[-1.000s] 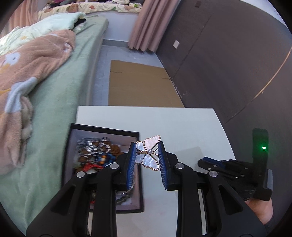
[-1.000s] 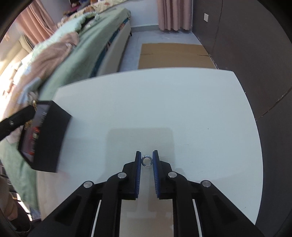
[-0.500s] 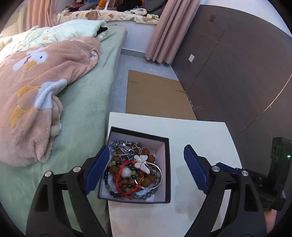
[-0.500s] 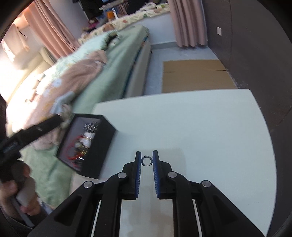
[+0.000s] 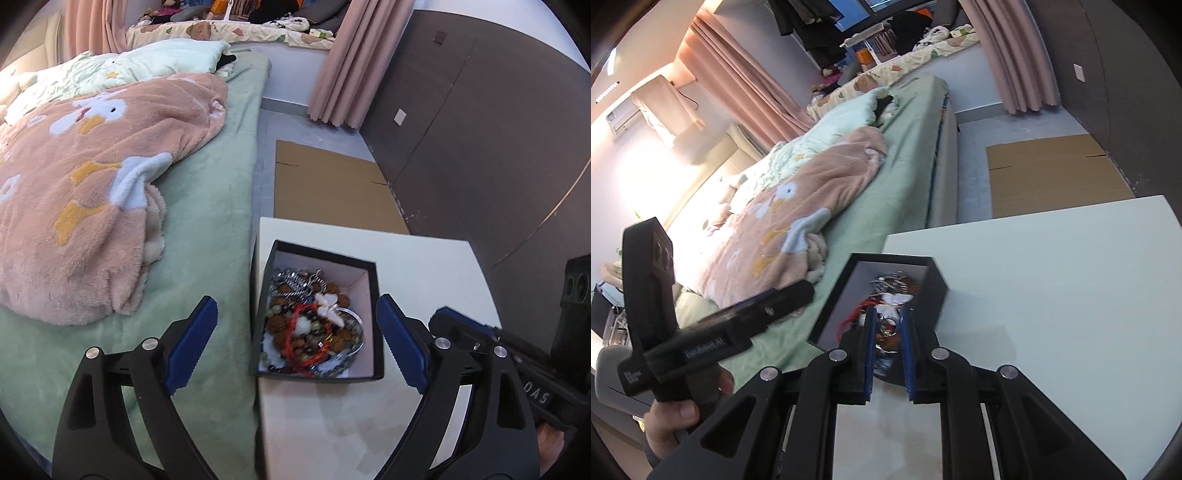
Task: Organize jewelry
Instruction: 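Lower the butterfly into the box with left tool while right tool drops the ring in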
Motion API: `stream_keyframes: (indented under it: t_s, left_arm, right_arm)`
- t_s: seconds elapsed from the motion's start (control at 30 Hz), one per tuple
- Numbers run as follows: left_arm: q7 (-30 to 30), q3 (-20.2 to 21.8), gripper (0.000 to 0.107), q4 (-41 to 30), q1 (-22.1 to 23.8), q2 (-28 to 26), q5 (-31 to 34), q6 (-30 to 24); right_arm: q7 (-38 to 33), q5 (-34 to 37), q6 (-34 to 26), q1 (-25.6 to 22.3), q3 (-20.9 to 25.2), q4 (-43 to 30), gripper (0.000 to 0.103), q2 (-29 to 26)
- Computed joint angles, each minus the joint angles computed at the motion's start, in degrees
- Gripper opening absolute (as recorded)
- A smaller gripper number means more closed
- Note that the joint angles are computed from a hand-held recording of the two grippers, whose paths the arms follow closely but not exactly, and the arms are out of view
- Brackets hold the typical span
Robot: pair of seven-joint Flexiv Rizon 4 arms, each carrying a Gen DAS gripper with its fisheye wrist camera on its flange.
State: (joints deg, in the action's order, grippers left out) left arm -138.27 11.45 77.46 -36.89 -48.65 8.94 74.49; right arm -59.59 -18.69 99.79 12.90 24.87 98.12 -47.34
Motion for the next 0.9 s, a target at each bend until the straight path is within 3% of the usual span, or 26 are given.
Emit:
stream_keyframes:
  t_s: [0.1, 0.3, 0.33, 0.37, 0.4, 0.43, 0.47, 0.53, 0.7, 0.9]
  left_arm:
    - [0.26, -0.27, 0.088, 1.89, 0.30, 0.92, 0.18, 1.07]
    - [-1.56, 1.98, 0.093, 4.97, -0.90, 2.63, 1.02, 2.73]
    - [-1.72, 2.06, 0.093, 5.40, -0.90, 2.85, 1.05, 2.95]
    - [-1.86, 2.21, 0.093, 5.77, -1.00, 3.06, 1.11, 3.03]
    - [-1.84, 2.31, 0.093, 5.92, -1.07, 3.17, 1.20, 3.03]
    - [-1.81, 2.50, 0.093, 6.10, -1.22, 3.32, 1.42, 3.05]
    - [-1.88, 2.66, 0.093, 6.21, -1.36, 3.40, 1.57, 3.11]
    - [-1.98, 2.85, 0.093, 6.30, -1.56, 3.53, 1.79, 3.22]
    - [-2.39, 3.89, 0.097, 5.66, -2.77, 3.58, 2.84, 2.88]
    - [0.69, 0.82, 0.098, 4.95, -1.76, 3.52, 3.07, 3.24]
  right_arm:
    - [0.13, 0.11, 1.01, 0.88, -0.17, -0.53, 0.013, -0.38]
    - [0.49, -1.60, 1.89, -2.03, 4.88, -3.99, 0.017, -4.22]
    - [1.48, -3.98, 1.27, -4.02, 7.23, -4.57, 0.022, -5.60]
    - [0.99, -3.84, 0.78, -4.41, 7.70, -4.70, 0.036, -5.71]
    - [1.23, -3.12, 1.18, -3.55, 6.31, -4.33, 0.045, -4.99]
    - [1.76, -2.14, 2.52, -2.28, 4.21, -3.39, 0.064, -3.86]
    - [1.95, -2.05, 3.66, -2.34, 3.90, -2.66, 0.072, -3.44]
    - [2.79, -2.66, 3.47, -2.84, 3.61, -1.67, 0.072, -2.52]
    - [4.00, -1.47, -0.89, 0.89, -2.85, 1.31, 0.074, 2.31]
    - [2.25, 1.44, -3.85, 3.19, -6.58, 4.87, 0.079, 6.18]
